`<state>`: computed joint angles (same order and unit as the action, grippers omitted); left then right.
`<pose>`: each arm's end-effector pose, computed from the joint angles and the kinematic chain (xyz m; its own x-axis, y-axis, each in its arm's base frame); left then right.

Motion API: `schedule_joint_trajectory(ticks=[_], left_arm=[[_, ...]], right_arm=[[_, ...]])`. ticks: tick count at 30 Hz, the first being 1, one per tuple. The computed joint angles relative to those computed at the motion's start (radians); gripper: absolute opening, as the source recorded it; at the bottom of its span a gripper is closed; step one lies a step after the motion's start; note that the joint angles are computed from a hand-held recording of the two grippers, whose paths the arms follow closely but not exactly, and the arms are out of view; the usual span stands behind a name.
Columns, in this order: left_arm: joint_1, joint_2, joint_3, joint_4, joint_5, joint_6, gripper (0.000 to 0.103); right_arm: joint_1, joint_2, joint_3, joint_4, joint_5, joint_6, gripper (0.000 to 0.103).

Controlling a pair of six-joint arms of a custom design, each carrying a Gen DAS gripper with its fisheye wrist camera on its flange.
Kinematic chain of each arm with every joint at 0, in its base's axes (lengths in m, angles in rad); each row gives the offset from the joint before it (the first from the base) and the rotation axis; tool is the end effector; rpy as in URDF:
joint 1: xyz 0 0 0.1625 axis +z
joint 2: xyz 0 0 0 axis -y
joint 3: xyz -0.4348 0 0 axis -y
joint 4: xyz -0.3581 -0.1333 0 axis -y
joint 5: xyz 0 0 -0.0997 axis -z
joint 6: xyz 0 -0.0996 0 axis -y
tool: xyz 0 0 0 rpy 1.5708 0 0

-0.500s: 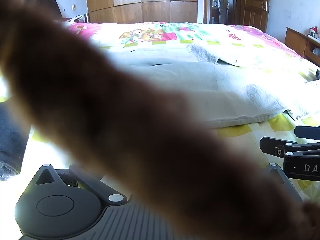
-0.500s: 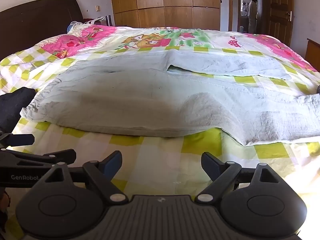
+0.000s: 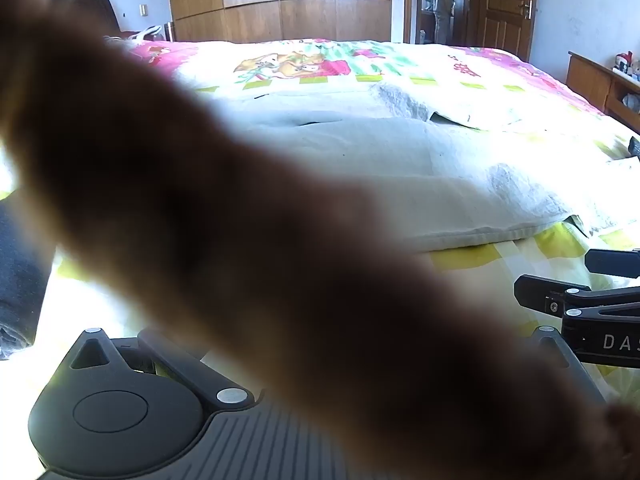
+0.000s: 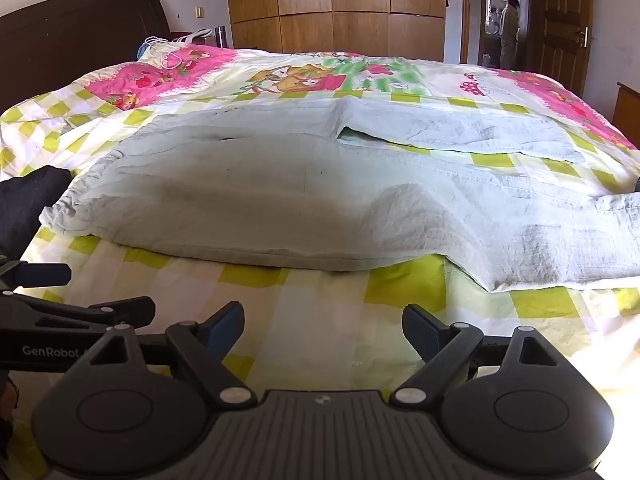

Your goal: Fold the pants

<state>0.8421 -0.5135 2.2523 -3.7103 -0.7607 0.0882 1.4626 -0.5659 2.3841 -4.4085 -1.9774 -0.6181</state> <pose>-0.1380 -0.4631 -0.0013 -0.6457 0.3078 -0.6987 0.6726 0.6624 -0.3298 0.0491 -0.4172 0.0854 -0.7473 0.0520 0.6625 -0.4620 0.6759 -0.5742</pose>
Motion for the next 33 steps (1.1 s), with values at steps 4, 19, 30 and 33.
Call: schedule_joint_trajectory(ticks=[4,19,30,33], left_arm=[[-0.001,0.001,0.004,-0.009,-0.006,0.005,0.103],[-0.005,0.002,0.005,-0.021,-0.006,0.01,0.103],[-0.001,-0.007,0.012,-0.028,-0.033,0.01,0.103],[-0.001,-0.007,0.012,-0.028,-0.033,0.011,0.103]], right_arm=[[0.001,0.003,0.0,-0.001,0.0,-0.011,0.098],[0.0,0.004,-0.003,-0.002,0.001,-0.016,0.097],[-0.001,0.004,-0.004,0.004,-0.002,-0.015,0.096],[-0.001,0.003,-0.003,0.005,-0.003,-0.014,0.096]])
